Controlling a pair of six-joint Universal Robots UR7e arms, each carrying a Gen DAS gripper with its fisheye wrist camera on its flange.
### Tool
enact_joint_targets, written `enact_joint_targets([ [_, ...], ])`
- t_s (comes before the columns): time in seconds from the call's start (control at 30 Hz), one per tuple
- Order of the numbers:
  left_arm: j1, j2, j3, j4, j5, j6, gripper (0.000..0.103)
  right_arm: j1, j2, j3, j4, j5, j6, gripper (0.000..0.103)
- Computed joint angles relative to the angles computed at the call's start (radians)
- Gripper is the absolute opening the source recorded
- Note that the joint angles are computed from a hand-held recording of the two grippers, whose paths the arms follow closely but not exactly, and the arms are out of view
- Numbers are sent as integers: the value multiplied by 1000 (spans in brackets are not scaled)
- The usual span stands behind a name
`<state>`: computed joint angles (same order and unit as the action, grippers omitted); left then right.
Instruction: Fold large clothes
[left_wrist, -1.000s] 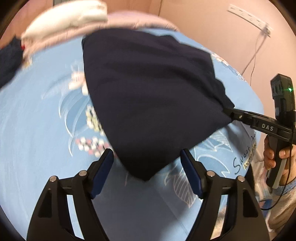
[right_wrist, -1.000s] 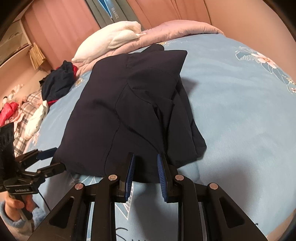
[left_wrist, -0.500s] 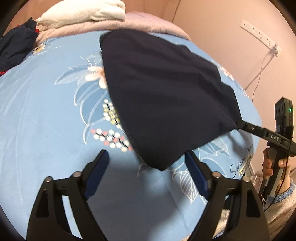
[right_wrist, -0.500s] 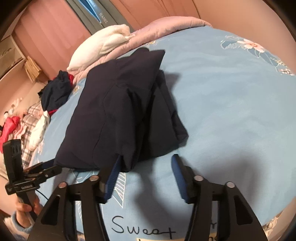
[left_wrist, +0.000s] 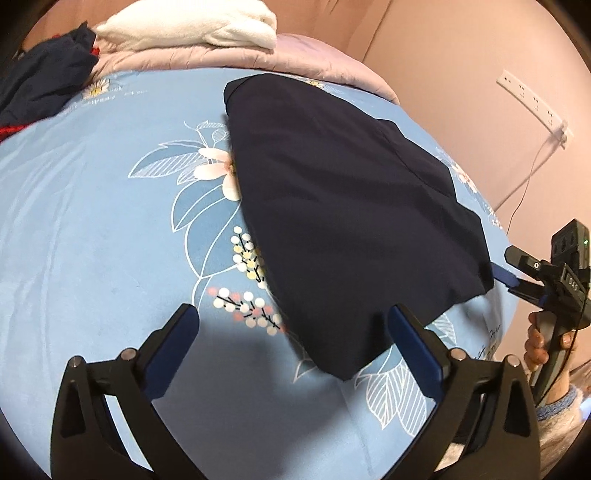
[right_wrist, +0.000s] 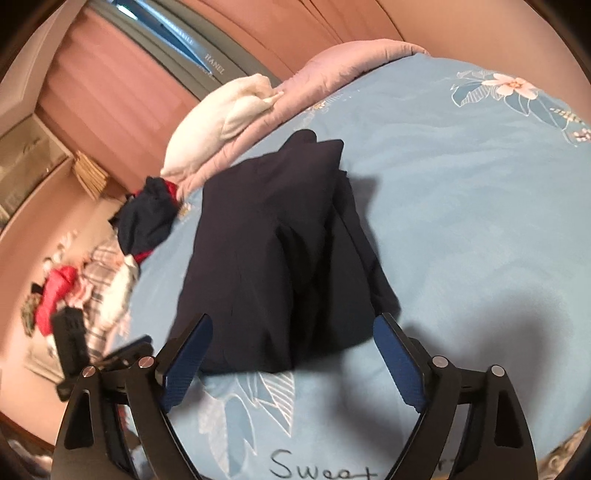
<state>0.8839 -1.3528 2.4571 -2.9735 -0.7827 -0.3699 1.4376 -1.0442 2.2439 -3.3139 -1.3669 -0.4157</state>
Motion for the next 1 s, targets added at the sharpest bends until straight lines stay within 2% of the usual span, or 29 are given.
enact_joint_targets([
  [0.27, 57, 22, -51, -27, -92, 6, 102, 33, 42, -83, 73, -41, 37, 91],
  [0.53, 112, 52, -110, -22, -135, 25, 102, 41, 67, -160, 166, -33, 48, 91],
  [0.77, 176, 89, -178, -6, -195, 51, 102, 42, 87, -216, 227, -40, 39, 91],
  [1.0, 217, 125, -237, 13, -256, 76, 102, 30, 105, -265, 292, -15, 61, 91],
])
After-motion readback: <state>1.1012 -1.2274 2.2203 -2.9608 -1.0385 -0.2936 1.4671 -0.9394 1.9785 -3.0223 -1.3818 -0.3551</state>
